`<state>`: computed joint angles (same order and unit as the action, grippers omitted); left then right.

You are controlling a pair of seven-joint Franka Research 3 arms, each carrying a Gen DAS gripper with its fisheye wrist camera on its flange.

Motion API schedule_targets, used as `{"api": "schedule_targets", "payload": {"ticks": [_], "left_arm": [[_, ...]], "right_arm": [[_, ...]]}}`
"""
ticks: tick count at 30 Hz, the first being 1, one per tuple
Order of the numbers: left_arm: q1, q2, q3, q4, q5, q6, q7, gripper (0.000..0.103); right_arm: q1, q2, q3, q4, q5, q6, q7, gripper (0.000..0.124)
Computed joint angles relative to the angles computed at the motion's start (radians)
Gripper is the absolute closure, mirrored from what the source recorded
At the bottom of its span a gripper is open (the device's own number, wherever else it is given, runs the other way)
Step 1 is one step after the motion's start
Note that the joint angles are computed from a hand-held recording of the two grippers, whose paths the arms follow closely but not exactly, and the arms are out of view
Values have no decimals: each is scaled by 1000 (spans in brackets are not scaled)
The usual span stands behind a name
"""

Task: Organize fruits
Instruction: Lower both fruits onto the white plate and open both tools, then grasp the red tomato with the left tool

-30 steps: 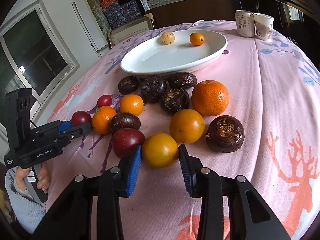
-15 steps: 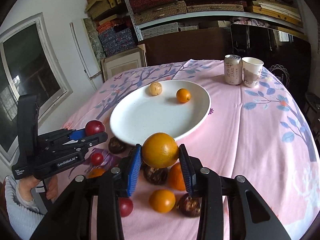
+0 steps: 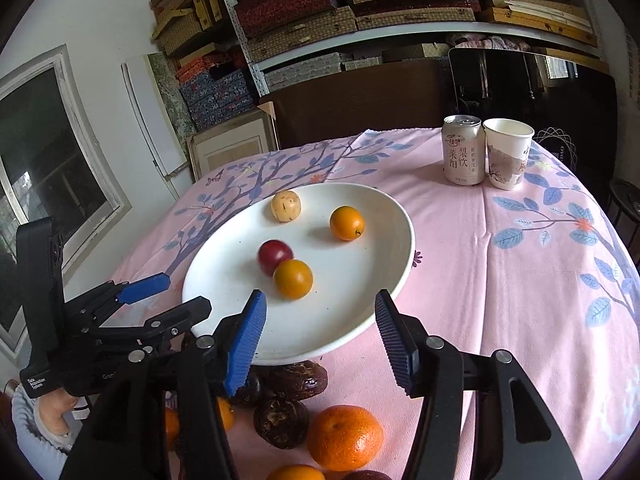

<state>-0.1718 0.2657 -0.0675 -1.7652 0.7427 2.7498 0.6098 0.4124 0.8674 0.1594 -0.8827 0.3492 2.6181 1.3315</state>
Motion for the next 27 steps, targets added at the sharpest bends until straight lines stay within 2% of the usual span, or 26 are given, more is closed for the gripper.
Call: {"api": "schedule_targets", "payload": {"ticks": [3,8,11,14,16,21,24,27], "left_arm": [[-32,-47,43,-44,146,-21,-159,8],[2,-131,23,-140,254,-45,-314,5],[30,-183,-6,-214,261,-79,-354,5],[57,-225,-28,-277,262,-85,-397,5],[73,-245,-41,-310,244,-68,-395,5],[81,-261,-74,-347,221,-74,-351,5],[74,-243,-84,-332,196,-102,-297,5],[73,-233,-81,-327,164,-90,-257,5]], "right_arm": [[-13,-66,6,-124,23,71,-11,59],[-29,-134,14,-253,46,168,-21,55],[-39,-185,15,-351,62,242,-19,50],[-73,-235,48,-445,105,285,-33,44],[-90,-261,66,-494,130,301,-49,42],[-88,-301,62,-571,141,349,-62,38],[-86,-306,59,-580,141,354,-58,38],[-81,-303,50,-572,132,343,-47,38]]}}
